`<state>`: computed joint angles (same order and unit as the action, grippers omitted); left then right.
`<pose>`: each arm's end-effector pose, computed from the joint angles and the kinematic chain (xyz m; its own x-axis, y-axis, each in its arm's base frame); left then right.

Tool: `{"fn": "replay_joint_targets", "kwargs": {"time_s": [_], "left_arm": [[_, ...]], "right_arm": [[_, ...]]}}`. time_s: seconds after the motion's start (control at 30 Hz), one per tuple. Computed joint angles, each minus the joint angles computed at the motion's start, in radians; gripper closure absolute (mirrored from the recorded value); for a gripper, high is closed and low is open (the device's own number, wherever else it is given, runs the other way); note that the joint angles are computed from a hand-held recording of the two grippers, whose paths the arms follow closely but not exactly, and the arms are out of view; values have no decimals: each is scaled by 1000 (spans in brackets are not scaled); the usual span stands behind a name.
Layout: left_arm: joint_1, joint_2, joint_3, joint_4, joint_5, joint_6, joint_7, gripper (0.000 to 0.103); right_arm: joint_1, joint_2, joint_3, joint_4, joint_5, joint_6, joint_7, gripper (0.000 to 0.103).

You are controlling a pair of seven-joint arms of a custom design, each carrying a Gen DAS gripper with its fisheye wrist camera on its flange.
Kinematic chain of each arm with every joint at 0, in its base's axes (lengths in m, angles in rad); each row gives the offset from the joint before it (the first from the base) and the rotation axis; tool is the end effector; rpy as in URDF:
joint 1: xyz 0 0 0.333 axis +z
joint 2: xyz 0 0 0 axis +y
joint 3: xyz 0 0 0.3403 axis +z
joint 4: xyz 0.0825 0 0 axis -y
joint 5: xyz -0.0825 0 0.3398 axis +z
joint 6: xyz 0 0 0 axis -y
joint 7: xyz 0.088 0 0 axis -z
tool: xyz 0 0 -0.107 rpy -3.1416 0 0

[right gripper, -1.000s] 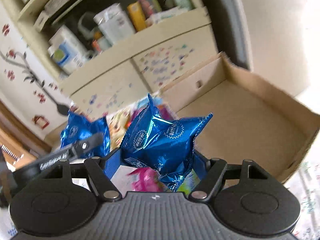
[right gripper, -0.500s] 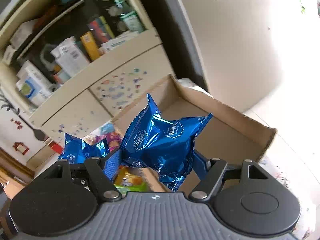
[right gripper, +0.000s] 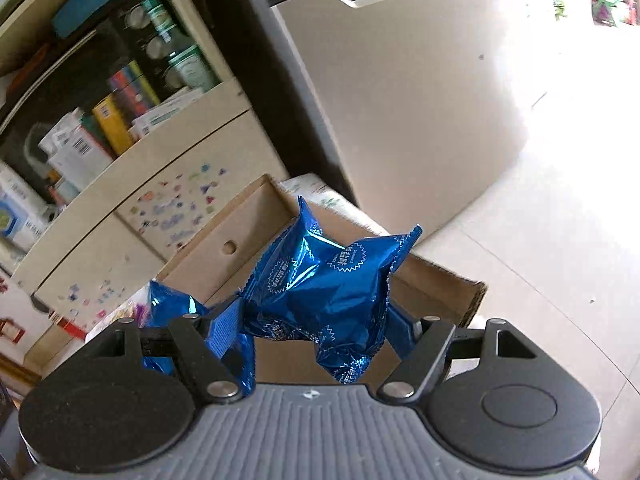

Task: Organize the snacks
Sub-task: 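Carry both blue foil bags into the cardboard box and open both grippers, then grasp the pink packet with the left gripper while the right grasps the light-blue packet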

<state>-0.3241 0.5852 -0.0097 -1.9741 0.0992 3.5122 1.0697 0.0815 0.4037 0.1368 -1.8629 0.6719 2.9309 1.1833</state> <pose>0.6108 -0.2233 0.3422 -0.1057 -0.9317 0.3475 -0.6455 -0.2015 -0.7367 0.6445 0.0904 0.4184 0.0735 -0.9438 -0.3222 -0.7972 0.1385 -0.5876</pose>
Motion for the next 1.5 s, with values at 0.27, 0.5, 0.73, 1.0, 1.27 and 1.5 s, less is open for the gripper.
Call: {"fn": "replay_joint_targets", "kwargs": {"time_s": [0.27, 0.5, 0.73, 1.0, 1.27, 1.5], "left_arm": [[-21, -22, 17, -34, -36, 70, 16, 14], [-32, -122, 53, -141, -166, 53, 39, 11], [-155, -205, 185, -258, -355, -6, 127, 10], [-190, -238, 239, -332, -460, -82, 127, 10], [-190, -201, 264, -334, -372, -167, 37, 10], [-244, -147, 322, -313, -277, -196, -12, 10]], "right_arm": [[-12, 3, 9, 6, 25, 3, 30, 12], [-29, -2, 32, 4, 77, -26, -34, 9], [-10, -17, 25, -11, 106, -68, -73, 8], [24, -59, -1, -71, 108, -105, -51, 8], [20, -130, -2, -174, 213, -132, -90, 7], [54, -149, -40, -224, 194, -151, -23, 7]]}}
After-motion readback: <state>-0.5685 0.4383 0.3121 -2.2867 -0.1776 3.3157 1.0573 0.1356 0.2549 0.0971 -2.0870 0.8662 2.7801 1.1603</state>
